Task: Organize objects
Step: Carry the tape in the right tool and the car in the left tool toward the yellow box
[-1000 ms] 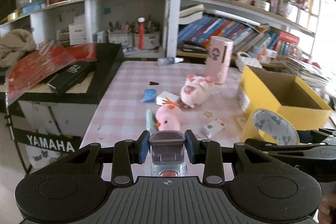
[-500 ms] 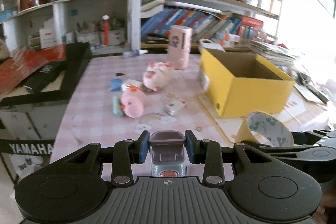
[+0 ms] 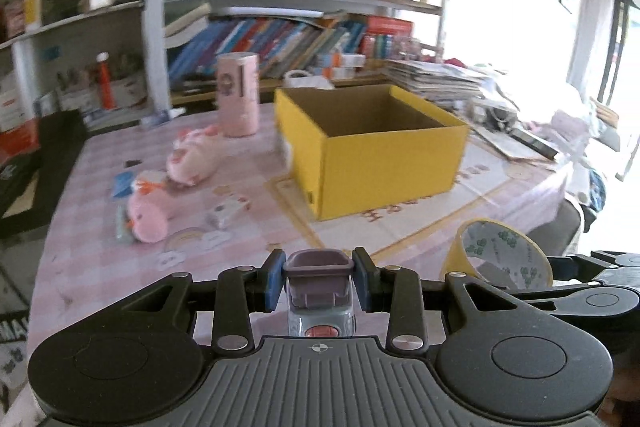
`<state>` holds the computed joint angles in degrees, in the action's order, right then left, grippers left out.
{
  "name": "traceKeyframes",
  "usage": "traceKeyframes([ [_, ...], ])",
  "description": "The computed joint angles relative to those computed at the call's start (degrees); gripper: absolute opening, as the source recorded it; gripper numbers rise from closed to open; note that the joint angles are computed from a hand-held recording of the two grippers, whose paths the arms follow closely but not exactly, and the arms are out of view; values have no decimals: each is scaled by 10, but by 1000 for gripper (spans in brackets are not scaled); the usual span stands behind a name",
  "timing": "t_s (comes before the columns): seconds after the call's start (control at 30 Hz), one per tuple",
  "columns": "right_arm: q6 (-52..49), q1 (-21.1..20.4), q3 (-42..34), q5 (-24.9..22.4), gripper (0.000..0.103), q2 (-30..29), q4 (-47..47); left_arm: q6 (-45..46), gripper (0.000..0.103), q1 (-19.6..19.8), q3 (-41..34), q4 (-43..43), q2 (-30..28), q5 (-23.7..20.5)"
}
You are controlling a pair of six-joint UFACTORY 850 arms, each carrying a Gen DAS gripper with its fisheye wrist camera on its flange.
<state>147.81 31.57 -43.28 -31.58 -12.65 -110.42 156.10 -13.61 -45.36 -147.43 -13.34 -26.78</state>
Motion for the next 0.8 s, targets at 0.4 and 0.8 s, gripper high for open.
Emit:
traceKeyframes([
  [0.4, -4, -22, 18, -4, 81, 18, 10, 2, 34, -22, -23, 9, -16, -4],
  [0.8, -12, -57, 4, 17, 81, 12, -15, 23, 34, -41, -60, -26, -42, 4],
])
